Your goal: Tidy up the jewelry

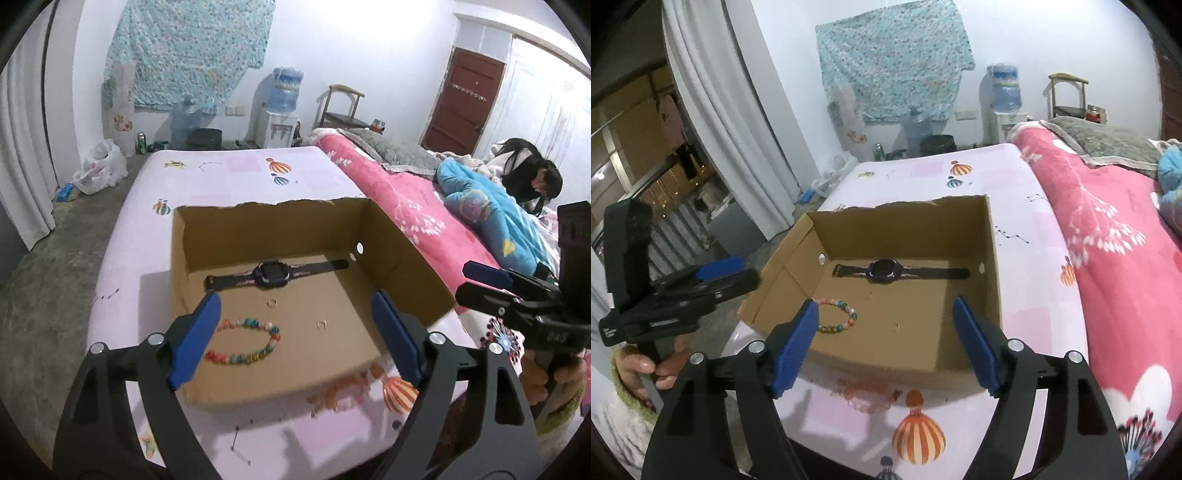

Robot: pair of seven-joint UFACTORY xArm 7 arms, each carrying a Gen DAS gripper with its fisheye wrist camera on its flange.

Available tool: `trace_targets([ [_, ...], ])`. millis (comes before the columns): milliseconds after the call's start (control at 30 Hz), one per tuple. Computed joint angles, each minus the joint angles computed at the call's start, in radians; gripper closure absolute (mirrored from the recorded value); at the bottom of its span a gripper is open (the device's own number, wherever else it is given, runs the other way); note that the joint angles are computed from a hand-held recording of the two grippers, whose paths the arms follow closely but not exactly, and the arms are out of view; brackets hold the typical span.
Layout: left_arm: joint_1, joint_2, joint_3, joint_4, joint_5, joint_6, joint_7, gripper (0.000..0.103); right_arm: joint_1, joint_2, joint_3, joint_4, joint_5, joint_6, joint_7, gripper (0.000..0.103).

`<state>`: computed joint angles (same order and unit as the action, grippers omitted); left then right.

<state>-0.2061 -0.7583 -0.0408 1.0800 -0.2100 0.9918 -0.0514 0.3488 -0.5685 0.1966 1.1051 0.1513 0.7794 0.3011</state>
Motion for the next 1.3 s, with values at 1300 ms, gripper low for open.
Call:
trace_targets([
  [1300,0.054,-0.350,-0.081,-0.434,0.128,0.102,-0.165,0.017,0.036,-0.124,0.147,-0.223,-0.113,0.159,0.371,0.023],
])
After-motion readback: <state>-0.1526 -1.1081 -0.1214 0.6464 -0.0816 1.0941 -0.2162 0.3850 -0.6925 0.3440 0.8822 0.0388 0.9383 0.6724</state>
